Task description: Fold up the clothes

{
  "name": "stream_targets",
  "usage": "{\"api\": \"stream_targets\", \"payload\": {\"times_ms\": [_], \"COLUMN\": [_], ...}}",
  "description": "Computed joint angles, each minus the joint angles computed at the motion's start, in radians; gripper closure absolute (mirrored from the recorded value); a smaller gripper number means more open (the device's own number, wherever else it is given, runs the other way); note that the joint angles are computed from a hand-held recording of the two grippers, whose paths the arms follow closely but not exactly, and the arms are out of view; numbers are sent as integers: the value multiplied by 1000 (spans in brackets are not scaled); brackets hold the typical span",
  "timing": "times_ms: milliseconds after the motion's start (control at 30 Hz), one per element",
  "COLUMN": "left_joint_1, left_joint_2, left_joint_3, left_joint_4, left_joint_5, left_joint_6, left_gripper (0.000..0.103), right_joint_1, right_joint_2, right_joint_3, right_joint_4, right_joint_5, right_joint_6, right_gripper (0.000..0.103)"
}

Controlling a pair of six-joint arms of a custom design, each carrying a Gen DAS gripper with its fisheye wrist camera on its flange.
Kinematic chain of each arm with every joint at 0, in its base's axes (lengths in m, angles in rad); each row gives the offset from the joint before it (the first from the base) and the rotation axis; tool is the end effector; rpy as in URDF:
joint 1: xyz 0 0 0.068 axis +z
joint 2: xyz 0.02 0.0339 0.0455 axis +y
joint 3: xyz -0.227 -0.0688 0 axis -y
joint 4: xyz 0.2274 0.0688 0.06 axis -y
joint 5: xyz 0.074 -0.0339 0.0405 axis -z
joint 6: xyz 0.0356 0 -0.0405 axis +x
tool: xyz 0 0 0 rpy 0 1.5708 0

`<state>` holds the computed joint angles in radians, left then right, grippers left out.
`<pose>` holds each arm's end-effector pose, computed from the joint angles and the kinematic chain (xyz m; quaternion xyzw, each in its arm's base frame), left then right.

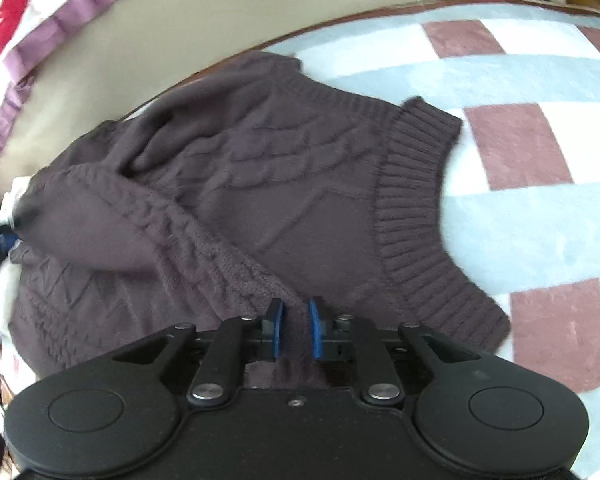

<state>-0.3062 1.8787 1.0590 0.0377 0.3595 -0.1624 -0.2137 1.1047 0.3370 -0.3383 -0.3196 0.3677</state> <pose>0.3433 -0.1217 0.1289 0.1338 0.9011 -0.2483 0.3294 0.1701 -0.0255 0.1052 0.2403 0.9309 0.1719 0.2148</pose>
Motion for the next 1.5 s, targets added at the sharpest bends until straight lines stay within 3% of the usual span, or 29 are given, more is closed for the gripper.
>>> {"api": "stream_targets", "payload": {"times_ms": [100, 233, 267, 367, 500, 567, 600, 633, 667, 700, 733, 767, 833, 867, 933, 1033, 1133, 1233, 1333, 1467, 1500], "left_joint_1": [-15, -67, -85, -163, -284, -313, -318, -305, -292, -275, -268, -263, -276, -283, -281, -258, -205, -80, 83, 251, 283], "left_joint_2": [-39, 24, 26, 38, 114, 187, 230, 260, 295, 327, 313, 295, 199, 155, 94, 101, 67, -3, -52, -69, -59], "left_joint_3": [-93, 26, 43, 63, 133, 223, 281, 321, 366, 400, 384, 362, 281, 247, 191, 166, 121, 64, 30, -14, -21], "left_joint_4": [-14, -273, -330, -402, -385, -483, -556, -635, -721, -816, -850, -876, -889, -894, -871, -866, -862, -834, -763, -487, -415], "left_joint_5": [147, 365, 396, 418, 310, 300, 308, 364, 418, 474, 483, 489, 437, 408, 358, 346, 378, 473, 506, 402, 369], "left_joint_6": [105, 247, 275, 327, 330, 348, 361, 383, 412, 442, 474, 505, 619, 667, 619, 568, 574, 600, 550, 258, 190], "left_gripper": [46, 45, 44, 40, 39, 42, 55, 80, 88, 89, 89, 89, 89, 90, 84, 67, 63, 55, 51, 46, 46], "right_joint_1": [-96, -348, -411, -513, -392, -295, -242, -199, -159, -121, -102, -83, -49, -26, 121, 314, 385, 317, 225, 275, 344], "right_joint_2": [-51, -101, -107, -124, -181, -152, -91, -41, 12, 59, 55, 50, 61, 67, 51, 114, 142, -31, -198, -199, -139], "right_joint_3": [-32, -87, -100, -124, -124, -111, -85, -65, -41, -18, -14, -12, -1, 4, 52, 127, 154, 70, -9, -29, -13], "right_joint_4": [-13, -19, -24, -47, -77, -59, -41, -23, -10, 1, -4, -7, -14, -15, -62, -115, -134, -111, -49, 85, 133], "right_joint_5": [-29, -225, -279, -363, -320, -284, -256, -233, -211, -189, -185, -180, -199, -202, -29, 180, 278, 226, 54, -68, -34], "right_joint_6": [25, 56, 67, 91, 136, 154, 144, 117, 87, 58, 28, 1, -24, -31, -22, -7, -1, 2, 33, 91, 119], "right_gripper": [75, 64, 58, 55, 47, 42, 40, 37, 37, 35, 38, 58, 94, 94, 93, 94, 92, 87, 85, 76, 74]}}
